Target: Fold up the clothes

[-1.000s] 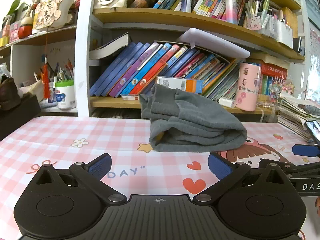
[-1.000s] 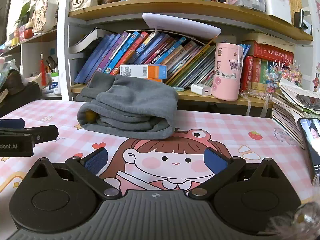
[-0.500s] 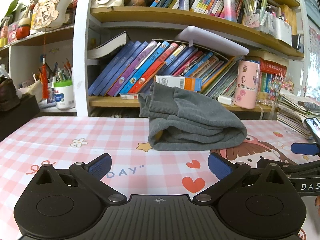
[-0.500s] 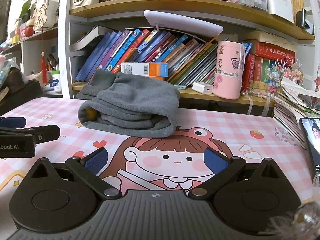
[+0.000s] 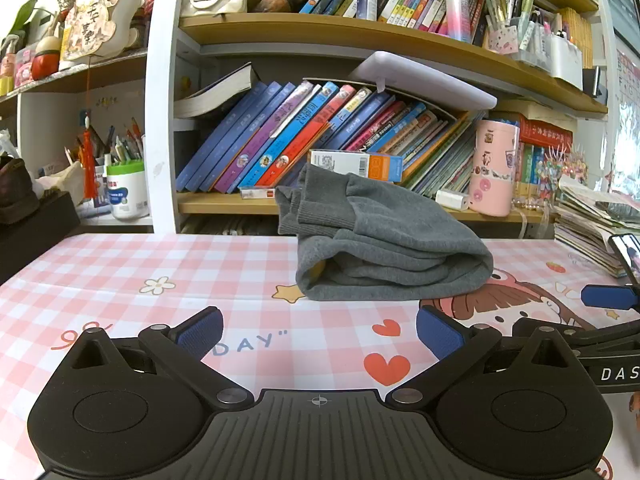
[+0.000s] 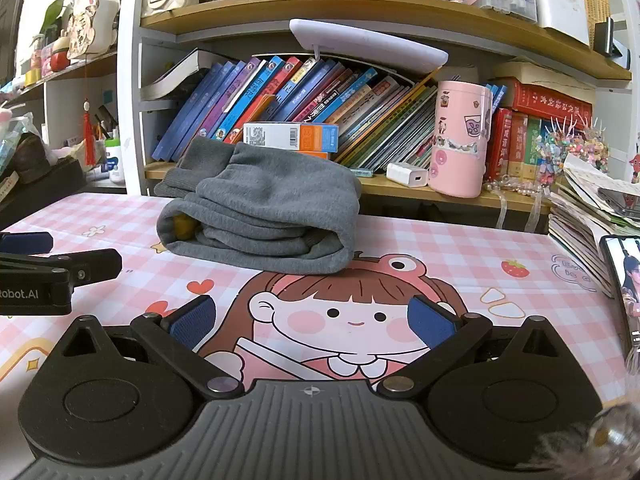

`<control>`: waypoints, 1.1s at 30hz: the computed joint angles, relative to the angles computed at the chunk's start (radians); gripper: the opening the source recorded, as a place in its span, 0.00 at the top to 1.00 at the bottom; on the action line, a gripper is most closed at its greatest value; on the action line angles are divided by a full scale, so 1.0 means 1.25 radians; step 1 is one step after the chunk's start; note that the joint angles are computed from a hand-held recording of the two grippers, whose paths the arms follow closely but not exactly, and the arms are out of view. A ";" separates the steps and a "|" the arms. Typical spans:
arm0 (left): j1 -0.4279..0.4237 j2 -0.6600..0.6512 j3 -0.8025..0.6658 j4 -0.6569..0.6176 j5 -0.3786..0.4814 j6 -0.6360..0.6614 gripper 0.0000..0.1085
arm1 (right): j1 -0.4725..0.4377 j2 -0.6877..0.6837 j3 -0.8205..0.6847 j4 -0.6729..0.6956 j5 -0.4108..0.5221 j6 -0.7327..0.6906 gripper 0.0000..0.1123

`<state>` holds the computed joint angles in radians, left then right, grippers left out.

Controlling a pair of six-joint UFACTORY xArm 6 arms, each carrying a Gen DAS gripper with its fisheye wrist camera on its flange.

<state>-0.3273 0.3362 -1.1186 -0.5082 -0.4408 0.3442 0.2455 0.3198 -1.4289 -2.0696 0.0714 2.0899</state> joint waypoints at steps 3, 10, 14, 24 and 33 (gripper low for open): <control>0.000 0.000 0.000 -0.001 0.001 0.000 0.05 | 0.000 0.000 0.000 0.000 0.000 0.000 0.08; -0.001 -0.001 0.000 -0.008 0.001 0.005 0.05 | 0.000 0.001 0.000 0.004 -0.001 -0.006 0.08; -0.001 0.000 -0.001 -0.007 0.001 0.005 0.05 | -0.001 0.003 -0.002 0.007 -0.003 -0.009 0.08; -0.004 0.001 -0.005 -0.021 0.007 0.017 0.05 | -0.003 0.004 -0.003 0.014 -0.007 -0.018 0.08; 0.009 -0.003 0.008 0.046 0.001 -0.041 0.05 | -0.003 0.004 -0.002 0.024 -0.007 -0.028 0.08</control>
<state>-0.3165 0.3329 -1.1088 -0.4505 -0.4390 0.2928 0.2416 0.3252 -1.4310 -2.0390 0.0621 2.0554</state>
